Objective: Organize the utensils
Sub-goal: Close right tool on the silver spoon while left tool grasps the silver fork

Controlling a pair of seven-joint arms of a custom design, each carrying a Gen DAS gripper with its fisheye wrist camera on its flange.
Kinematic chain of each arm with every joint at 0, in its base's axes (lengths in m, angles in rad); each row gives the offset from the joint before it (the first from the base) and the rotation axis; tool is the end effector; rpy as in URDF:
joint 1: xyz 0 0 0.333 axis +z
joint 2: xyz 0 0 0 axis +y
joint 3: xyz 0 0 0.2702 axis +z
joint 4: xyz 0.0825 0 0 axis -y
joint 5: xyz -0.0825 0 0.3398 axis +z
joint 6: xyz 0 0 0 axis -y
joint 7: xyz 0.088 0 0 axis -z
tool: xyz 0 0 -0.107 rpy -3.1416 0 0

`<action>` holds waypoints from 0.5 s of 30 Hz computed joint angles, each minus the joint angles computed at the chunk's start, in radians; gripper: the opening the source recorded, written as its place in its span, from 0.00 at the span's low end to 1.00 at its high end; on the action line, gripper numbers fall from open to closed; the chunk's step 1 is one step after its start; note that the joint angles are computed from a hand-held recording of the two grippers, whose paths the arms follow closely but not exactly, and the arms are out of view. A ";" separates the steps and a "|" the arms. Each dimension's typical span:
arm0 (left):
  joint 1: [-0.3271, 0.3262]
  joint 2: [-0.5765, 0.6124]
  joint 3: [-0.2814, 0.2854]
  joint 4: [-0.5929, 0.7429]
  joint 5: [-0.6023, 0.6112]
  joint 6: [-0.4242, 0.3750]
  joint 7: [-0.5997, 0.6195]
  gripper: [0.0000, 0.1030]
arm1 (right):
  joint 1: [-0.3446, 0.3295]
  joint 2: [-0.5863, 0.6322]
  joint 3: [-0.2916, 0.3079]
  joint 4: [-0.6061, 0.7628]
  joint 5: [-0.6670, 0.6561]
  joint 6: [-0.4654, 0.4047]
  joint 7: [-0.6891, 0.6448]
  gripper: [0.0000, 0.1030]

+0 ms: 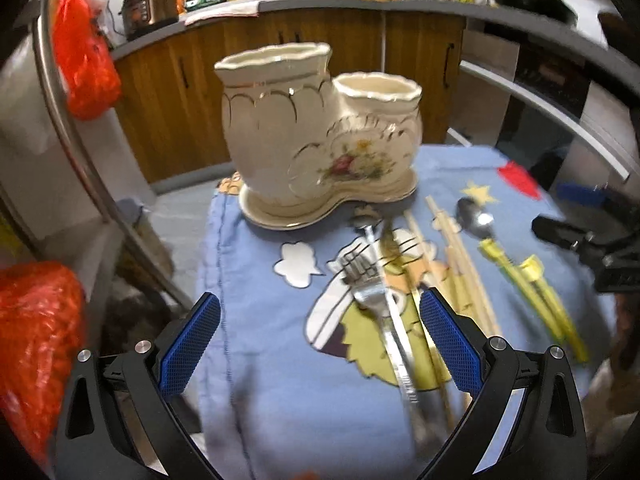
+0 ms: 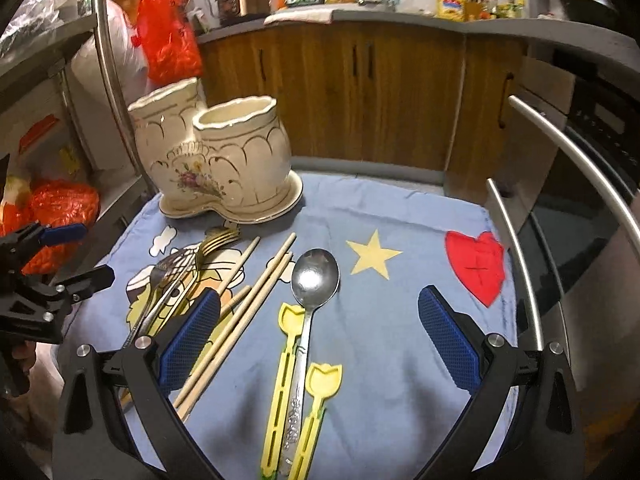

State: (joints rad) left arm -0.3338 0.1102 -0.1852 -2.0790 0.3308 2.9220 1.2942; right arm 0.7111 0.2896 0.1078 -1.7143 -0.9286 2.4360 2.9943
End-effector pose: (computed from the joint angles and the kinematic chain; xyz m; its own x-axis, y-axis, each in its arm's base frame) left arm 0.4873 -0.2986 0.4407 -0.4822 -0.8738 -0.0635 -0.6229 0.3929 -0.6765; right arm 0.4322 0.4504 0.4421 0.0059 -0.9984 -0.0558 -0.6881 0.0365 -0.7247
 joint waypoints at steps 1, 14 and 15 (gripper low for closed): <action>0.003 0.008 -0.004 0.006 -0.014 -0.014 0.013 0.96 | -0.007 0.010 0.002 0.007 0.015 0.006 -0.018 0.95; 0.002 0.058 -0.042 0.042 -0.251 -0.045 0.232 0.80 | -0.041 0.095 -0.020 0.073 0.155 0.075 -0.180 0.46; 0.001 0.064 -0.045 0.050 -0.260 -0.053 0.248 0.73 | -0.041 0.101 -0.022 0.079 0.167 0.080 -0.190 0.40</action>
State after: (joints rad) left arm -0.3332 0.1738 -0.2301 -2.0289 0.0710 2.8688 1.5419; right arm 0.6696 0.3911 0.0857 -1.6356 -0.7614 2.5158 2.8043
